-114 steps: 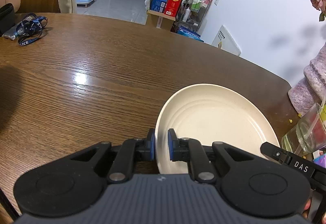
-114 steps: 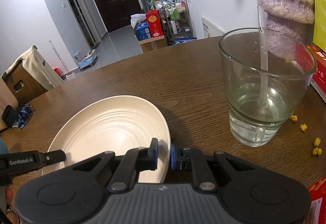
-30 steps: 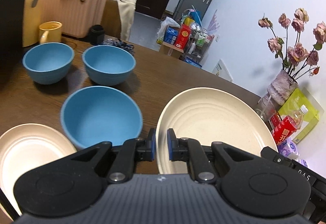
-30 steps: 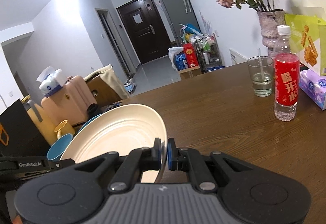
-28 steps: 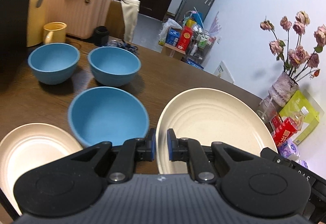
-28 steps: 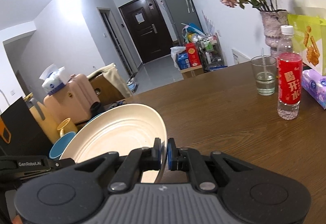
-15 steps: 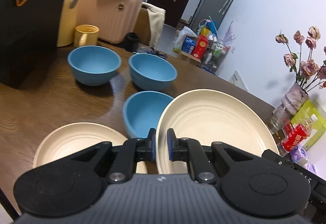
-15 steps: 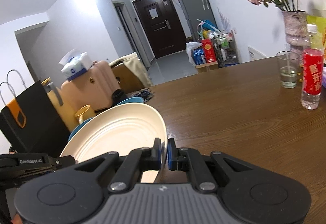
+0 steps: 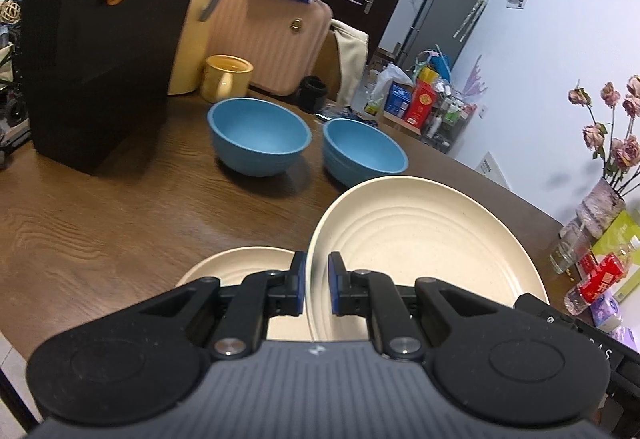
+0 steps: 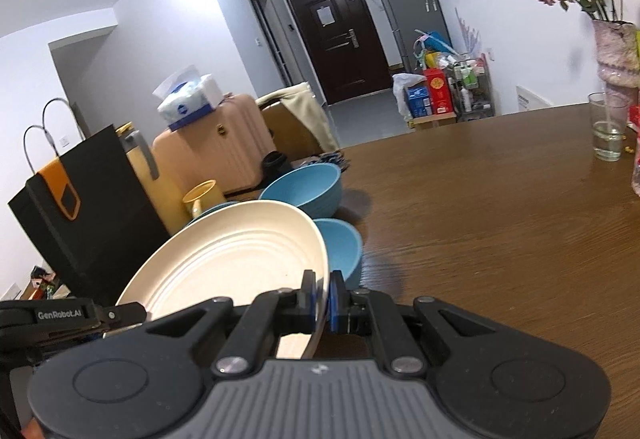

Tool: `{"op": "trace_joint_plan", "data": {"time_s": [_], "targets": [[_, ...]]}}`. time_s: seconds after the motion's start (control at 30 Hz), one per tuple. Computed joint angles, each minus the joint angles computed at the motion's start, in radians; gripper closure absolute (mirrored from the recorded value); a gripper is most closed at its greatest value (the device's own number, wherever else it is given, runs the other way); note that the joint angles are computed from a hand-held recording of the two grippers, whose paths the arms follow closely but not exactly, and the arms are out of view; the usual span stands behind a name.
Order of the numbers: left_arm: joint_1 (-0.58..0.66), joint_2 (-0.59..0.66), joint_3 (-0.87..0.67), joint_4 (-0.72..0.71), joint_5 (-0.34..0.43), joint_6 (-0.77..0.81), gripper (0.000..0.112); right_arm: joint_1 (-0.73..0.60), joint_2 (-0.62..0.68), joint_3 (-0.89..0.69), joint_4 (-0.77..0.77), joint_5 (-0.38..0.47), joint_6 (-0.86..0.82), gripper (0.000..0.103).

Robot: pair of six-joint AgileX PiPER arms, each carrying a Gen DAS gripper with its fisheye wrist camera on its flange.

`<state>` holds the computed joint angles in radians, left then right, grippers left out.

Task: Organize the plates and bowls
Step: 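Carry the held cream plate with both grippers toward the stacked cream plates, then lower the held cream plate onto the stacked cream plates with both grippers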

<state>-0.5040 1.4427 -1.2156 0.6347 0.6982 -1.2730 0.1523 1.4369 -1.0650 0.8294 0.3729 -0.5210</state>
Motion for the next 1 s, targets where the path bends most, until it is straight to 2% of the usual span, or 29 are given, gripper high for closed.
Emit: {"op": "trace_joint_plan", "data": {"time_s": [0.23,0.53,1.0], "targets": [[0.057,-0.064,0.110,-0.017,-0.036,0.017,0.101,0.105,0.024,0.014,-0.119,-0.057,0.139,0.097],[0.110,-0.111,0.223,-0.036,-0.083,0.051,0.101,0.191,0.052,0.062,-0.179,-0.120,0.215,0.096],[0.201,-0.063,0.295,-0.076,-0.174,0.137,0.101,0.264,0.145,0.059,-0.335,-0.169,0.341,0.095]]}}
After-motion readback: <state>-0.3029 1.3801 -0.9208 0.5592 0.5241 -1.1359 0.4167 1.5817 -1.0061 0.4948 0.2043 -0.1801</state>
